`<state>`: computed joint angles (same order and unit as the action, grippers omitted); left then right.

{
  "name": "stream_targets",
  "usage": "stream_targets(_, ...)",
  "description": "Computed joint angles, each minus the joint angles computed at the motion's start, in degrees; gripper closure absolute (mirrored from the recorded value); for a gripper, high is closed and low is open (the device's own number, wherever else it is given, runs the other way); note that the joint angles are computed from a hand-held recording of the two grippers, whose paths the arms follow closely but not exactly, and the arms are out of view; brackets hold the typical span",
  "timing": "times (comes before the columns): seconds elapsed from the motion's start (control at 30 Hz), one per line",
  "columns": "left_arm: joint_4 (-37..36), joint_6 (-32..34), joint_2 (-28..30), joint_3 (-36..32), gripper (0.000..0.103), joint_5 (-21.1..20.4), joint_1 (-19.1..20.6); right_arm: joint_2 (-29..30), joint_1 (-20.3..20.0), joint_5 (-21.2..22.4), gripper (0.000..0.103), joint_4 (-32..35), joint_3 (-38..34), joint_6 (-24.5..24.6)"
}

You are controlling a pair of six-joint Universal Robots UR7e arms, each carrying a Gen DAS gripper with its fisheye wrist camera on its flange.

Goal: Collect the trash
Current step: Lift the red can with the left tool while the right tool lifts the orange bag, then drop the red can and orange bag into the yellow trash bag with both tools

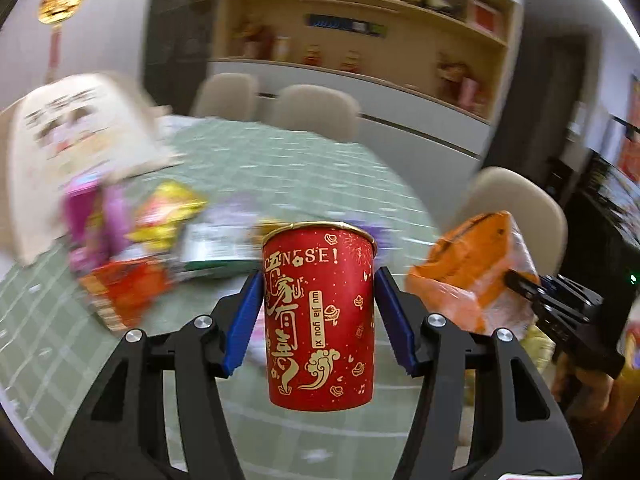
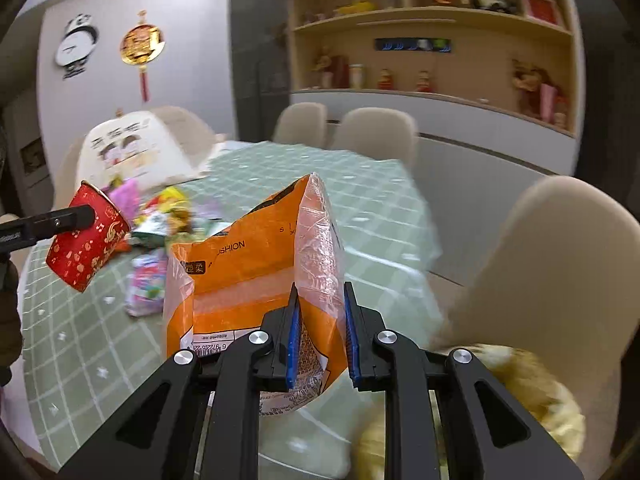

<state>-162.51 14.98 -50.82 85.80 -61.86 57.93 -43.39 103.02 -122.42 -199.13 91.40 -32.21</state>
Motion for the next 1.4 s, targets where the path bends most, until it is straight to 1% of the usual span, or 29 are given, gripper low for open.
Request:
stream_targets(0.07, 1.64, 0.38, 2.36, -1.32, 0.049, -2.80, -1.16, -1.83, -0.71, -1.20, 0.084, -2.29, 1.90, -0.32)
stream_targets(0.23, 5.80, 1.40, 8.15, -4.69, 0.049, -7.18, -3.39, -6.35, -3.19, -5.14, 0.084, -9.61, 7.34, -2.30)
stream_targets(0.33, 8.27, 2.53, 12.24, -6.93, 0.049, -9.97, -4.74, -8.92, -5.09, -6.71, 0.084, -12.58, 10.50, -1.98)
stream_targets(0.43, 9.74, 3.33, 15.35, -8.72, 0.049, -11.83, -5.72, -10.92, -6.92, -8.07, 0.084, -14.55, 12.83, -1.49)
stream_targets(0.53, 13.63, 3.44, 18.90, -12.20, 0.049, -14.52, -6.26, -12.74, -8.81, -9.05, 0.084, -16.01, 15.11, -0.80)
stream_targets(0.63, 16.64, 2.75, 21.99, -15.53, 0.048, -16.59, -6.50, -13.73, -10.13, -9.74, 0.084, -16.01, 16.21, -0.06)
stream_targets(0.77, 21.84, 1.45, 25.65, -20.20, 0.045, -19.88, -6.20, -13.83, -11.17, -11.42, 0.084, -17.87, 16.61, -1.84)
stream_targets(0.87, 26.12, -0.10, 28.32, -24.49, 0.043, -21.51, -5.87, -13.69, -11.72, -12.18, 0.084, -19.08, 16.86, -2.57)
stream_targets(0.9, 26.65, -0.48, 28.60, -24.94, 0.043, -21.77, -5.77, -13.81, -12.07, -11.96, 0.084, -18.78, 16.88, -2.41)
stream_targets(0.97, 26.40, -1.17, 28.61, -24.98, 0.039, -21.34, -5.56, -13.45, -12.46, -11.84, 0.084, -17.72, 16.44, -1.92)
stream_targets(1.0, 25.69, -1.43, 28.37, -24.50, 0.036, -21.05, -5.55, -12.80, -12.57, -12.01, 0.084, -17.47, 15.86, -2.29)
stream_targets(1.03, 25.15, -1.66, 27.96, -24.08, 0.036, -20.71, -5.41, -12.53, -12.77, -12.05, 0.084, -17.54, 15.67, -2.94)
stream_targets(1.17, 23.67, -2.83, 26.21, -22.60, 0.034, -19.90, -5.25, -8.09, -12.28, -14.49, 0.084, -18.44, 11.64, -8.50)
stream_targets(1.2, 22.84, -2.81, 25.36, -21.62, 0.034, -19.51, -5.26, -6.89, -12.30, -14.75, 0.084, -17.27, 10.48, -9.19)
stream_targets(1.23, 22.20, -2.79, 24.69, -20.95, 0.034, -19.18, -5.19, -6.36, -12.43, -14.70, 0.084, -16.00, 9.99, -8.81)
stream_targets(1.33, 21.04, -2.82, 22.65, -19.07, 0.033, -18.99, -4.70, -4.33, -13.15, -15.24, 0.084, -7.36, 7.63, -5.29)
stream_targets(1.4, 20.16, -2.87, 21.08, -17.67, 0.033, -18.68, -4.34, -2.37, -13.53, -16.54, 0.084, -1.88, 5.79, -3.37)
